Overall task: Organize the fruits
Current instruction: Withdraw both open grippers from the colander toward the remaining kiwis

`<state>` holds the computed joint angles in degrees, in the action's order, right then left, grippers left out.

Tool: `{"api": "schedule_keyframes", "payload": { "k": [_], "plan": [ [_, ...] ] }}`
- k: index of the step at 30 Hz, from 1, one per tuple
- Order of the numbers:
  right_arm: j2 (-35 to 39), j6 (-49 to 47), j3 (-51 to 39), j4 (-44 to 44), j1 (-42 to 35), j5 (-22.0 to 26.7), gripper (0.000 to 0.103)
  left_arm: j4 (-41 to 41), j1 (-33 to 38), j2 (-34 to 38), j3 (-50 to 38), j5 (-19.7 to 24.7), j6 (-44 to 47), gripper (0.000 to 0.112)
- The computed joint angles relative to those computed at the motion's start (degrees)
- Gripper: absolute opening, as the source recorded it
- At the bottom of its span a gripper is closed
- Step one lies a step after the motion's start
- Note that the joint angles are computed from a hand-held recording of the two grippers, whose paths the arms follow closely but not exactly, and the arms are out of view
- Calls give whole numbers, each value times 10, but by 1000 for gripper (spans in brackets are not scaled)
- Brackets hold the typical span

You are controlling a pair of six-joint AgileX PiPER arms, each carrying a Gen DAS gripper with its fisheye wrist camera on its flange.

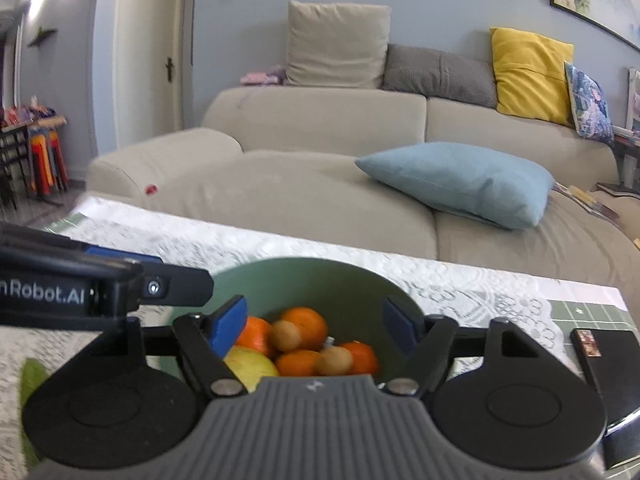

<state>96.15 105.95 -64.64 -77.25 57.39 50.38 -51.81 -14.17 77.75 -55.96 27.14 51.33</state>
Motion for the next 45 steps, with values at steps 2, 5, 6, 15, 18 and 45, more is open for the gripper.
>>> {"api": "schedule_keyframes", "payload": {
  "k": [2,5,6,15,18,45],
  "plan": [
    [-3,15,1,-9,7,-9,74,-5,16,-18,10,12,12,51],
    [-4,34,-1,-17,15,-24,75,-6,41,-40,19,28,24,52],
    [-3,41,-1,-20,17,-29,75,-5,52,-48,23,34,27,52],
    [12,35,-27,-12,42,-85,75,-3,150,-67,31,115,48,57],
    [23,2,-42,9,46,-108,74,3,184,-59,30,143,54,57],
    [91,-361,-100,408,-21,-303,33,-15,277,4,65,194,143,57]
  ]
}}
